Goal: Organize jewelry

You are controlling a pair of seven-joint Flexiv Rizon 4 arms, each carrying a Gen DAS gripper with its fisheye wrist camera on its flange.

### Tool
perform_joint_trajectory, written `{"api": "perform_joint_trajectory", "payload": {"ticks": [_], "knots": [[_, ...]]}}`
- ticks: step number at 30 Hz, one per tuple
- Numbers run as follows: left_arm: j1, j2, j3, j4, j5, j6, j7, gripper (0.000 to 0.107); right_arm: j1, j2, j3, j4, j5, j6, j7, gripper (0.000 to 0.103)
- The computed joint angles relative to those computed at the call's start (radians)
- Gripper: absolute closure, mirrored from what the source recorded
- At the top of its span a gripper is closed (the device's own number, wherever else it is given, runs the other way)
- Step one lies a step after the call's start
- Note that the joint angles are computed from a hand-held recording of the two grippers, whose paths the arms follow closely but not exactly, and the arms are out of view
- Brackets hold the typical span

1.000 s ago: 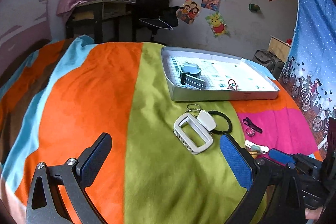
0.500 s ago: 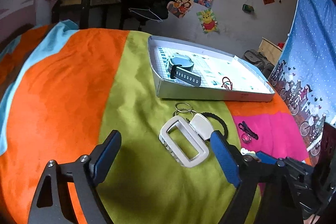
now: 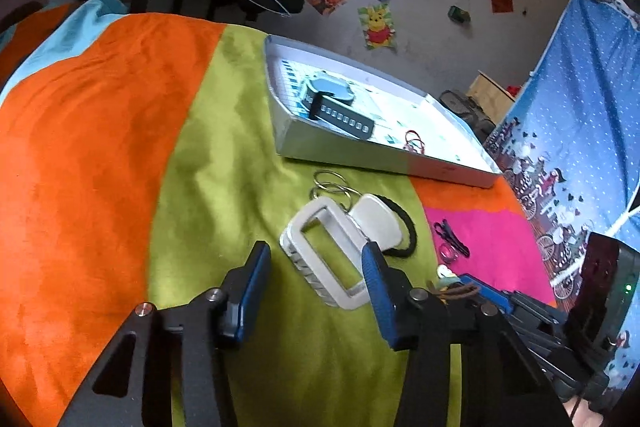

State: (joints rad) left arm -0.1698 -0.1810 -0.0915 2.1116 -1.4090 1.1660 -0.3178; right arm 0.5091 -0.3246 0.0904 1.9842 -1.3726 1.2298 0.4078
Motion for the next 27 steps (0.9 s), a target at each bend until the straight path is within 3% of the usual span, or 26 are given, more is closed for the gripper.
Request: {"api": "perform_joint_trajectory", "payload": {"ticks": [2,5,9,11,15,20,24,27], "knots": [[0.004,-0.001,0.002,0.002,0.008,-0.015,-0.008,0.085,0.002,-0.003,0.0,-0.001,0.0,-0.002,-0.001,0.083],[0.011,-0.003,0.002,0.003,0.006,-0.035,-0.032,0.092,0.003,-0.003,-0.002,-0.002,-0.011,-0.003,0.001,0.084],[0.01,0.012,0.004,0.008,-0.039,-0.063,-0.002,0.097,0.003,-0.004,-0.001,-0.01,-0.041,0.007,0.005,0.086],[0.004,0.023,0.008,0.012,-0.007,-0.064,-0.013,0.097,0.003,-0.002,0.001,-0.016,-0.047,0.003,-0.002,0.094],[-0.01,0.045,0.013,0.019,0.055,-0.028,-0.028,0.097,0.0,0.011,0.006,-0.014,-0.047,-0.002,-0.004,0.095],[0.01,0.062,0.04,0.02,0.312,-0.014,-0.182,0.097,-0.009,0.027,0.01,-0.001,-0.058,-0.009,0.01,0.096],[-0.001,0.077,0.024,0.055,0.424,0.145,-0.127,0.097,-0.015,0.031,0.014,0.002,-0.066,-0.013,0.024,0.096],[0.028,0.076,0.042,0.031,0.548,0.062,-0.208,0.097,-0.016,0.029,0.018,-0.002,-0.067,-0.015,0.02,0.096]]}}
